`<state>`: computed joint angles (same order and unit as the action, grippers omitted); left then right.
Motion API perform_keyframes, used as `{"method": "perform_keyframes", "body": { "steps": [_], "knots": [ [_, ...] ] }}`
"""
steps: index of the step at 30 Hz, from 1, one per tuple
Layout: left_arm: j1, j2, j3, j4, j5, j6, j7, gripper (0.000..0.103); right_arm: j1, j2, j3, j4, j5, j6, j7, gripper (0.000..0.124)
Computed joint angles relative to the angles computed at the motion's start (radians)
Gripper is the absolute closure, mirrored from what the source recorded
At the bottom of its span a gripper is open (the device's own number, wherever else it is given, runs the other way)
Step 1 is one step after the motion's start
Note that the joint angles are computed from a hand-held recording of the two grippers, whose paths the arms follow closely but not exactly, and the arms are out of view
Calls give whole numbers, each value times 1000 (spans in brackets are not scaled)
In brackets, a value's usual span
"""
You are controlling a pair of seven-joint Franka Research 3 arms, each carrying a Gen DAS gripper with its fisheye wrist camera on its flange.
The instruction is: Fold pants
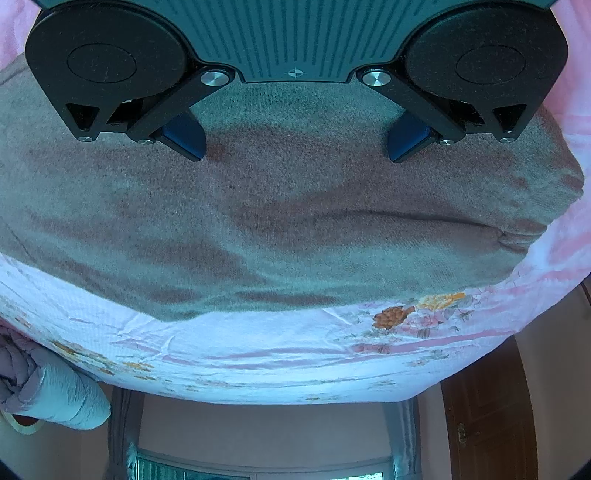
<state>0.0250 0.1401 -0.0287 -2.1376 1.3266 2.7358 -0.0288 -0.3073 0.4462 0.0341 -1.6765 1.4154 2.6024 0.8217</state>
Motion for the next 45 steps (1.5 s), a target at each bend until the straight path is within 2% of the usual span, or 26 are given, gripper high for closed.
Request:
{"method": "perform_keyframes", "body": {
  "steps": [4,5,6,8,9,10,11,12,14,15,16,18,22,24,25,28,32,36,38,41,43,45],
  "knots": [
    [5,-19,3,-21,39,9,-22,0,4,-69,15,0,102,36,-321,124],
    [7,-19,2,-24,51,14,-28,0,12,-77,9,-3,110,40,-366,124],
    [9,-18,1,-25,55,17,-29,0,28,-68,-7,1,74,54,-342,124],
    [15,-13,0,-20,34,24,-8,0,64,0,-55,28,-48,87,-192,124],
    [18,-11,0,-18,20,29,8,0,69,40,-64,37,-87,131,-104,124],
    [20,-10,1,-17,9,35,22,0,40,75,-53,55,-55,119,-47,124],
    [22,-10,2,-17,-3,41,35,0,-25,82,-12,54,46,67,-60,124],
    [23,-11,2,-18,-15,45,50,0,-55,68,16,38,78,70,-80,124],
    [22,-10,5,-18,-4,50,42,0,-58,14,22,-9,134,92,-173,124],
    [20,-8,6,-16,7,50,30,0,-75,-8,27,-28,198,54,-216,124],
    [18,-6,7,-15,18,46,16,0,-86,-23,25,-42,237,1,-229,119],
    [15,-4,8,-12,33,40,-3,0,-86,-26,6,-41,202,-118,-157,116],
    [10,-20,3,-20,53,16,-23,0,-51,-28,-20,-47,164,-171,-82,116],
    [-6,-52,-7,-43,102,-61,-81,0,-38,-32,-25,-51,133,-189,-57,115],
    [-8,-71,-12,-60,135,-92,-123,0,-33,-50,-25,-69,136,-182,-82,114],
    [18,-118,-15,-109,154,-83,-167,0,-11,-76,-30,-78,111,-211,-121,113],
    [49,-171,-22,-147,184,-98,-195,0,24,-108,-24,-67,72,-272,-202,106],
    [79,-225,-26,-183,175,-159,-198,0,75,-115,-4,-41,50,-302,-221,103],
    [102,-256,-21,-207,180,-160,-228,0,106,-101,6,-4,12,-338,-232,102],
    [142,-298,-7,-246,138,-143,-254,0,155,-25,39,136,-92,-434,-226,101],
    [169,-307,4,-263,129,-95,-280,0,194,46,71,261,-169,-484,-261,101],
    [188,-297,11,-271,96,-45,-271,0,248,134,99,402,-262,-488,-284,101]
  ]
}}
